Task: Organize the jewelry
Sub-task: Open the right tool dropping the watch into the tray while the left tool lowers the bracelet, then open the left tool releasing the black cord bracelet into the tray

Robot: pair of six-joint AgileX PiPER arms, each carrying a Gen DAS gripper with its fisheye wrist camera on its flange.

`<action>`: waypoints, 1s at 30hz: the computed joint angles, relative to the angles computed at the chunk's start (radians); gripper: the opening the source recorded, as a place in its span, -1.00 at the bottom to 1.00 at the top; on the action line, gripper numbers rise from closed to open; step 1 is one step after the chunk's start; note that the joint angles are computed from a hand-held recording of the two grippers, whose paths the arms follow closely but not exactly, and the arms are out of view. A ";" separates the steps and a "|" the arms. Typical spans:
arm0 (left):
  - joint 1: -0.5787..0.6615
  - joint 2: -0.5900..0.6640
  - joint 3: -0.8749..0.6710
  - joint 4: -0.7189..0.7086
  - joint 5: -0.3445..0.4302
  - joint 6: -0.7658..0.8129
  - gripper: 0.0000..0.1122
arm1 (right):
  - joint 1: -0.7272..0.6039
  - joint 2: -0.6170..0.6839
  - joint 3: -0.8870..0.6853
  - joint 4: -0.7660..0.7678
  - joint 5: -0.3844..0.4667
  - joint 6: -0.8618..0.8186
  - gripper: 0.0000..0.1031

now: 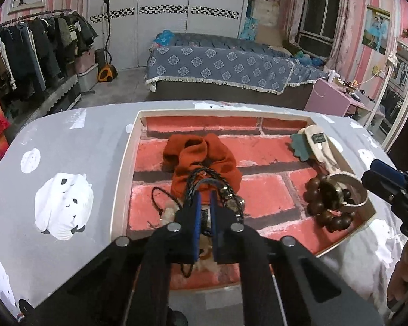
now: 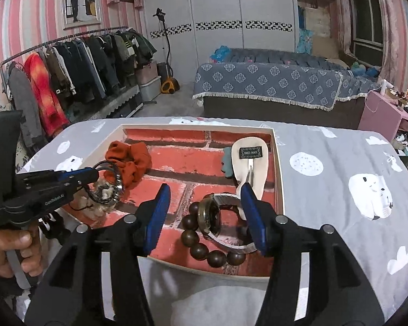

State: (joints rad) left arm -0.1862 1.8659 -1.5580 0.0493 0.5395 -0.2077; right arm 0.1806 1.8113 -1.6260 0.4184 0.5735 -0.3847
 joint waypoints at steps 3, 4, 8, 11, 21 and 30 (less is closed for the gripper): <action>-0.002 -0.035 0.022 -0.023 -0.007 0.019 -0.89 | -0.009 -0.034 0.017 0.038 0.013 -0.029 0.04; -0.005 -0.054 0.033 -0.031 -0.009 0.028 -0.89 | -0.007 -0.046 0.025 0.038 0.011 -0.031 0.04; -0.018 -0.137 0.073 -0.022 -0.008 0.015 -0.89 | -0.002 -0.106 0.065 0.038 0.006 -0.029 0.04; -0.031 -0.234 0.125 0.013 -0.008 -0.012 -0.89 | -0.009 -0.193 0.140 0.057 -0.022 -0.035 0.04; -0.042 -0.717 0.463 0.177 0.052 -0.137 -0.81 | -0.098 -0.597 0.436 0.056 -0.011 -0.067 0.26; -0.110 -1.235 0.910 0.328 0.184 -0.373 0.23 | -0.461 -1.011 0.814 0.337 0.200 -0.318 0.55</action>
State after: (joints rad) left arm -0.2960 0.6307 -0.6479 0.3770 0.7232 -0.5809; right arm -0.2799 0.8001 -0.8119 0.7556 0.7735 -0.7030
